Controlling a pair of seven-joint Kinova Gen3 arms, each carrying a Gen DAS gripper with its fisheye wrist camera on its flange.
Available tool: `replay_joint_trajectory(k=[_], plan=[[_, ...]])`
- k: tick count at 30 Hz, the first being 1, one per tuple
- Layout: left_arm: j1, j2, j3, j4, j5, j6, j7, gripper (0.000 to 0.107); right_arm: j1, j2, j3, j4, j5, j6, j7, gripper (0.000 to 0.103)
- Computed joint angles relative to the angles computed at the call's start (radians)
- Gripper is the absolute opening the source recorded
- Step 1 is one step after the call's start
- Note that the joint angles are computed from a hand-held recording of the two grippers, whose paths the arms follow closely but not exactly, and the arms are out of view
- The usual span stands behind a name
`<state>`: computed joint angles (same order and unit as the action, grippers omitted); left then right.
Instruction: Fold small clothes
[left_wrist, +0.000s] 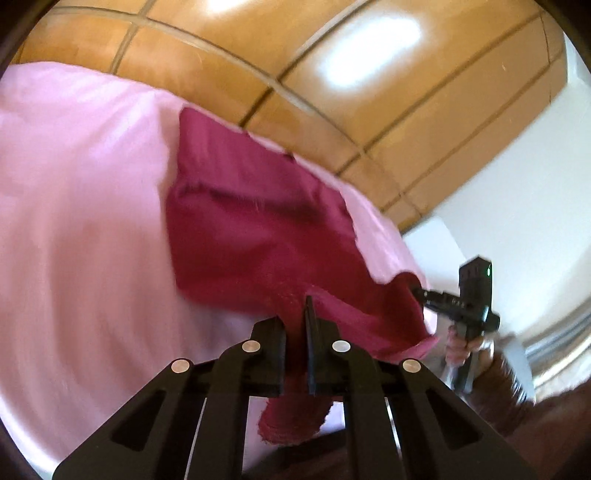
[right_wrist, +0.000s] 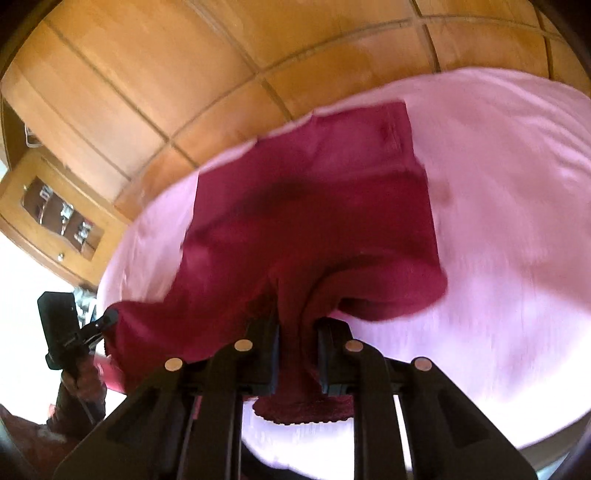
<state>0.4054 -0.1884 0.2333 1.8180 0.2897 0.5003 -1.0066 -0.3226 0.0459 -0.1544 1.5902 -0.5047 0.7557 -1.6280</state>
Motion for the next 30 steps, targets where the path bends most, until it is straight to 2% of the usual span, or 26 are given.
replay_joint_trajectory(k=[3,5,7,8,9,10,11,12,15,17,19,23,25,26,27,28,30], plan=[[-0.016,0.054,-0.028,-0.044,0.005,-0.005,-0.017,0.007,0.008,0.082,0.011,-0.088,0.020,0.006,-0.028,0.015],[-0.042,0.108,-0.043,-0.106,-0.002,0.035,-0.019,0.007,0.018,0.154,0.014,-0.176,0.039,0.041,-0.057,0.015],[-0.066,0.168,-0.055,-0.167,0.004,0.069,0.012,0.007,0.017,0.195,0.019,-0.225,0.046,0.063,-0.085,0.020],[-0.079,0.193,-0.061,-0.189,0.008,0.078,0.038,0.009,0.030,0.213,0.011,-0.238,0.028,0.061,-0.088,0.038],[-0.101,0.210,-0.058,-0.201,0.029,0.078,0.050,0.022,0.062,0.215,-0.010,-0.233,-0.007,0.052,-0.079,0.066],[-0.106,0.218,-0.062,-0.206,0.033,0.068,0.074,0.039,0.089,0.200,-0.026,-0.208,-0.042,0.031,-0.059,0.075],[-0.114,0.216,-0.065,-0.198,0.022,0.045,0.115,0.048,0.097,0.184,-0.027,-0.186,-0.061,-0.002,-0.046,0.081],[-0.110,0.204,-0.081,-0.180,-0.003,0.020,0.155,0.061,0.117,0.170,-0.033,-0.166,-0.092,-0.028,-0.017,0.086],[-0.123,0.170,-0.084,-0.137,-0.077,0.004,0.248,0.064,0.140,0.115,-0.024,-0.090,-0.125,-0.065,0.010,0.093],[-0.132,0.144,-0.085,-0.093,-0.069,0.017,0.242,0.064,0.146,0.085,-0.027,-0.050,-0.089,-0.074,-0.008,0.094],[-0.126,0.123,-0.079,-0.053,-0.059,0.037,0.186,0.064,0.138,0.061,-0.030,-0.008,-0.015,-0.067,-0.050,0.094],[-0.049,0.113,-0.076,-0.001,-0.044,0.024,0.097,0.064,0.012,0.062,0.039,0.027,0.147,-0.054,-0.149,0.092],[-0.063,0.139,-0.012,-0.018,-0.109,0.045,0.128,0.064,-0.019,0.091,0.037,0.019,0.223,-0.062,-0.217,0.079],[-0.065,0.150,0.010,-0.023,-0.150,0.039,0.159,0.064,-0.010,0.112,0.016,0.008,0.241,-0.062,-0.239,0.067],[-0.049,0.158,0.016,-0.026,-0.181,0.032,0.180,0.058,-0.019,0.123,0.010,0.001,0.274,-0.069,-0.268,0.057],[-0.040,0.169,0.019,-0.040,-0.211,0.041,0.200,0.047,-0.046,0.116,0.021,0.005,0.304,-0.065,-0.291,0.055],[-0.020,0.189,0.019,-0.076,-0.256,0.091,0.221,0.026,-0.044,0.112,0.003,0.000,0.314,-0.062,-0.298,0.035]])
